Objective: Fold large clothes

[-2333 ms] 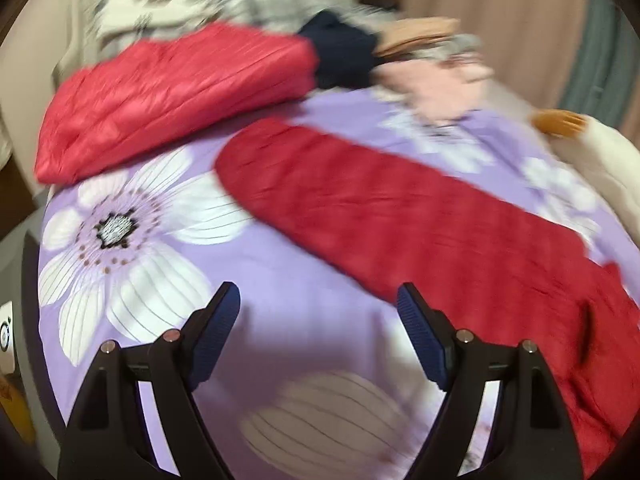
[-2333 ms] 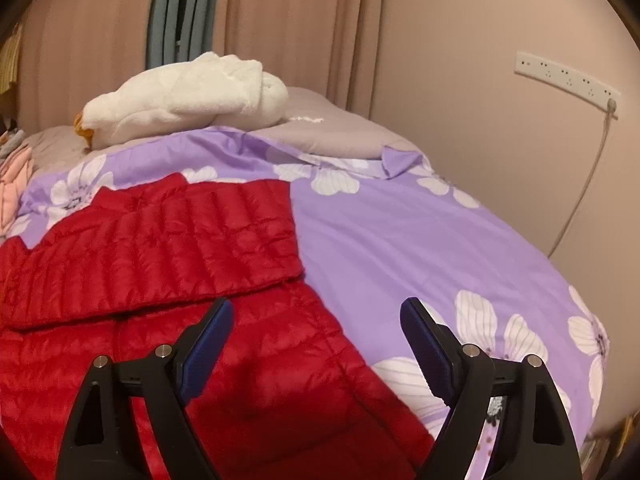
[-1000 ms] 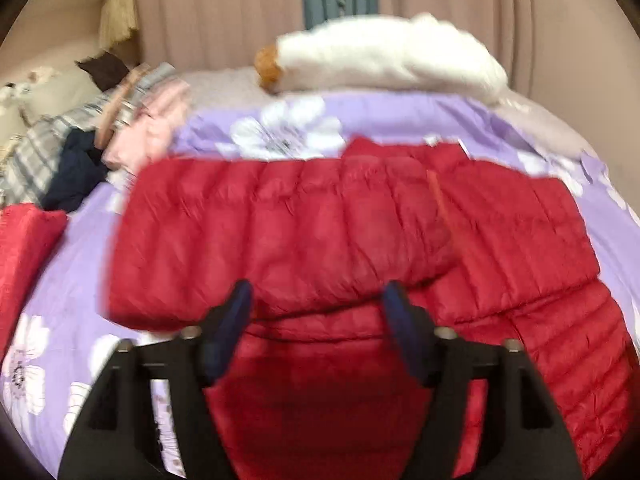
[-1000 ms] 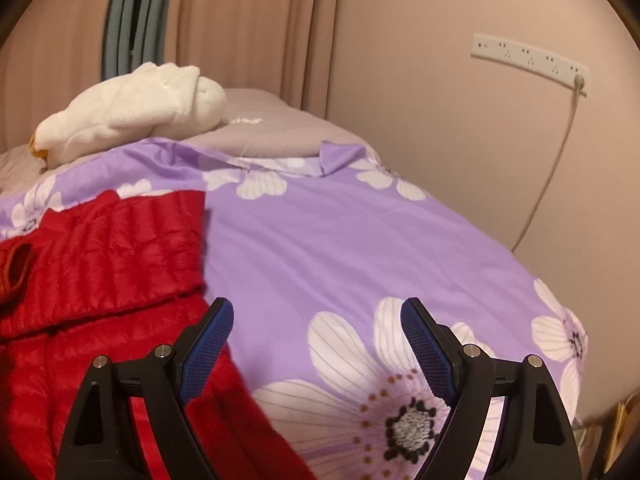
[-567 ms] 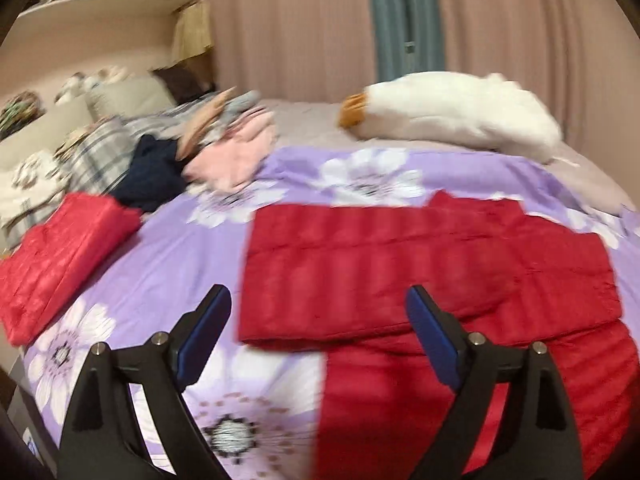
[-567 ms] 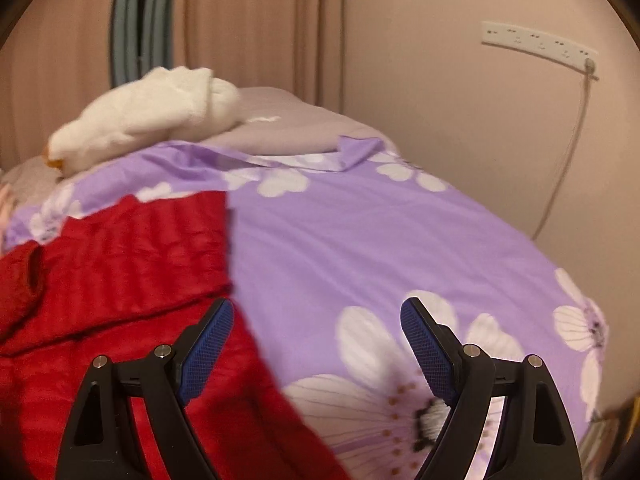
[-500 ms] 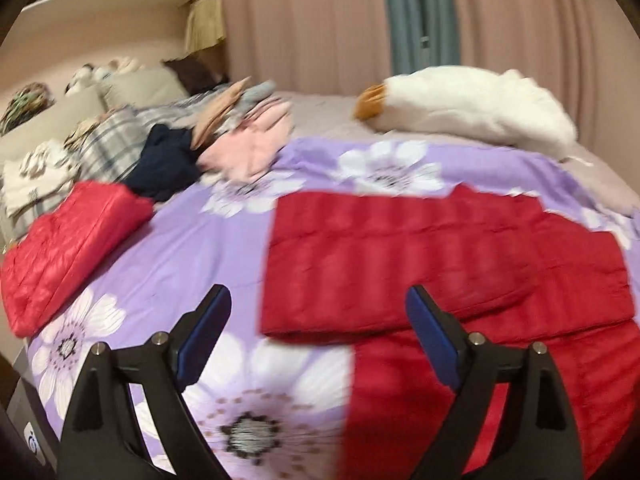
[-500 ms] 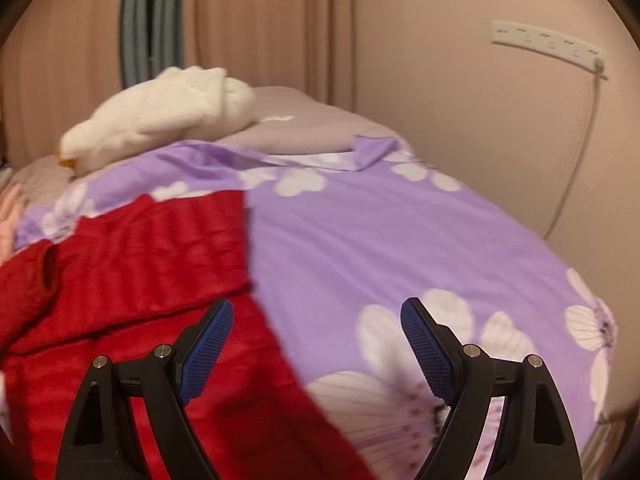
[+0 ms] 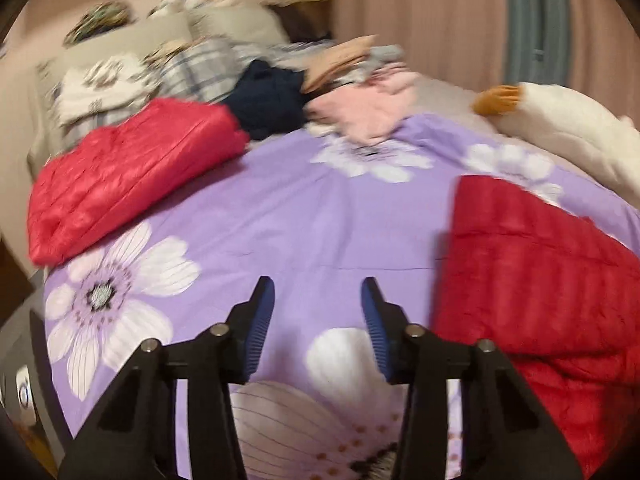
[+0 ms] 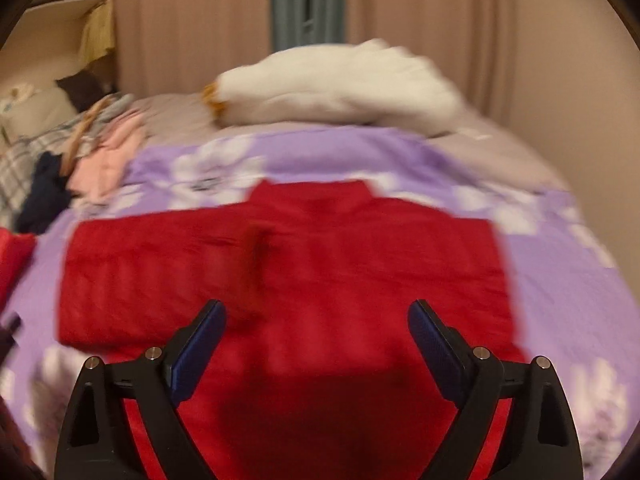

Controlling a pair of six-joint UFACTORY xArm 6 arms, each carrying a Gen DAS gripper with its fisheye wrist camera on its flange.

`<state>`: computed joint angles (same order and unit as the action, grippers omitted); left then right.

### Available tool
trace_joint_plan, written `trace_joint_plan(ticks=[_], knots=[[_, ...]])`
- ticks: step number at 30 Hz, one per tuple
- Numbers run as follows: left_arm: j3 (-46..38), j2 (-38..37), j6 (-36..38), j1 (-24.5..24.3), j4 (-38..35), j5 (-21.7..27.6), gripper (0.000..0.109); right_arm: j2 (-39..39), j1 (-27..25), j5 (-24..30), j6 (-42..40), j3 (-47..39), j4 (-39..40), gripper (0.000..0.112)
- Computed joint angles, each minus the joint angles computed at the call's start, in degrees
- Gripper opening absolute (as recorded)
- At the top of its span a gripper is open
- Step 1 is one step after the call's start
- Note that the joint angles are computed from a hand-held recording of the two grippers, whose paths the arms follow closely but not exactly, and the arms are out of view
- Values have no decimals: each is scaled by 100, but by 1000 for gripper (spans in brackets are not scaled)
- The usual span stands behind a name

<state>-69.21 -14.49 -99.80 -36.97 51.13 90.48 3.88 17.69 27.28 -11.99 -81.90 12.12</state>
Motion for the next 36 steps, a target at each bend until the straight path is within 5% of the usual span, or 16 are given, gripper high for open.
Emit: trace_joint_plan(ticks=[3, 7, 10, 12, 14, 17, 23, 27, 31, 32, 35, 36], knots=[[360, -364, -237, 166, -112, -428, 40, 674, 234, 466, 393, -875, 327, 92], [268, -283, -104, 207, -11, -103, 40, 1364, 394, 1151, 536, -1619, 637, 92], [561, -586, -388, 387, -156, -488, 40, 1328, 501, 813, 709, -1257, 306, 89], [594, -612, -419, 425, -184, -585, 40, 1124, 527, 310, 570, -829, 351, 45], [412, -413, -313, 305, -101, -282, 40, 1035, 470, 234, 452, -762, 472, 29], [260, -229, -209, 139, 91, -43, 42, 766, 285, -95, 744, -539, 194, 21], [79, -68, -342, 48, 118, -246, 42, 386, -334, -399, 1038, -420, -22, 21], [-239, 286, -196, 29, -46, -323, 42, 371, -986, -510, 2035, -398, -1453, 21], [-493, 616, 76, -85, -36, -274, 43, 731, -1445, 85, 1623, -610, -902, 23], [-542, 678, 117, -113, -8, -240, 43, 837, -1551, 264, 1406, -645, -609, 29], [-693, 754, 76, -97, -90, -200, 46, 903, -1719, 541, 1324, -574, -374, 78], [-737, 756, -29, -105, -95, -200, 50, 805, -1744, 430, 1333, -412, -293, 79]])
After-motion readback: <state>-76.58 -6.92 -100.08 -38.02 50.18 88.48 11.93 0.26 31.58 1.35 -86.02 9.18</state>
